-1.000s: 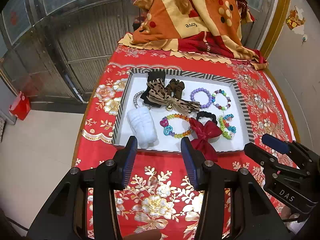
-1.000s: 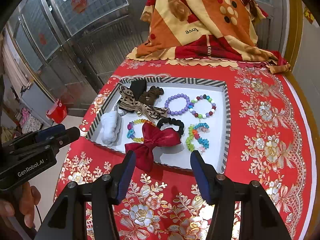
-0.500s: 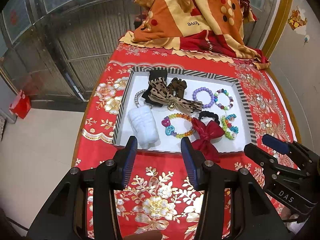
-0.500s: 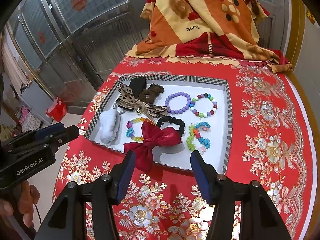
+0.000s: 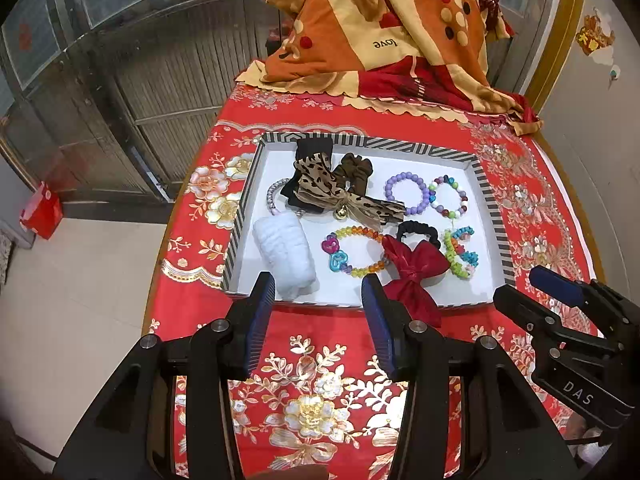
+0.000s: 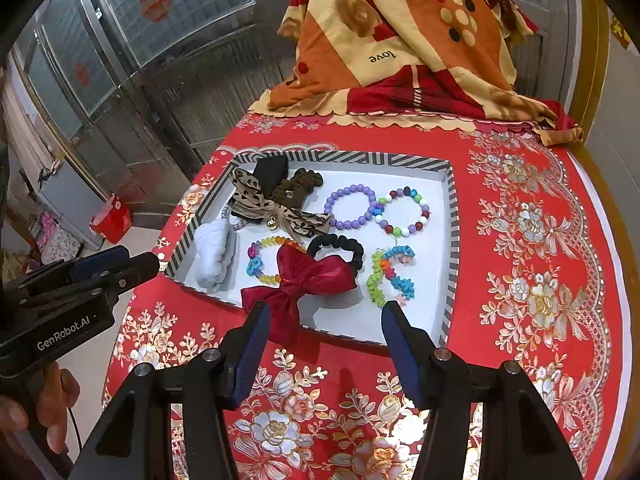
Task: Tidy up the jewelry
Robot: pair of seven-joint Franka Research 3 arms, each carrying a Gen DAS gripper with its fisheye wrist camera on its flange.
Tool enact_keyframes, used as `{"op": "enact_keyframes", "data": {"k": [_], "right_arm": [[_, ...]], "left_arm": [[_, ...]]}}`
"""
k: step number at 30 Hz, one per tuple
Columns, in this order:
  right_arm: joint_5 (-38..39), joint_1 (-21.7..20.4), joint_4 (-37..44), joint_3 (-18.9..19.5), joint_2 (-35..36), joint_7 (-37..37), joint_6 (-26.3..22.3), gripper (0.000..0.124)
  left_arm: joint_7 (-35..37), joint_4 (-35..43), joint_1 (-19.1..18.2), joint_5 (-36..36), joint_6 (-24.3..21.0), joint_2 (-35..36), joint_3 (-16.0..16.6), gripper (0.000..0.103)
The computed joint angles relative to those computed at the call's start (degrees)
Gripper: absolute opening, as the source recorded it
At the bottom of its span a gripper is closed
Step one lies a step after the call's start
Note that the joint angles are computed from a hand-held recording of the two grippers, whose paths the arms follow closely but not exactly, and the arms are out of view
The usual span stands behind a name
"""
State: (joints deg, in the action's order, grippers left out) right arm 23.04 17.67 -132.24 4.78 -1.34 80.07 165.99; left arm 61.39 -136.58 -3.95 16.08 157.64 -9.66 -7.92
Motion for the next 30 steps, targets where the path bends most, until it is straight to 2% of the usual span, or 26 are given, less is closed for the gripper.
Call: {"op": "enact_keyframes", "data": {"k": [30], "right_arm": [[-0.05, -0.77, 2.5, -0.29, 2.19, -1.82, -2.04, 0.057]], "left_arm": [[-0.34, 1.07, 0.32, 0.79, -0.15, 1.9, 0.0, 0.045]]}}
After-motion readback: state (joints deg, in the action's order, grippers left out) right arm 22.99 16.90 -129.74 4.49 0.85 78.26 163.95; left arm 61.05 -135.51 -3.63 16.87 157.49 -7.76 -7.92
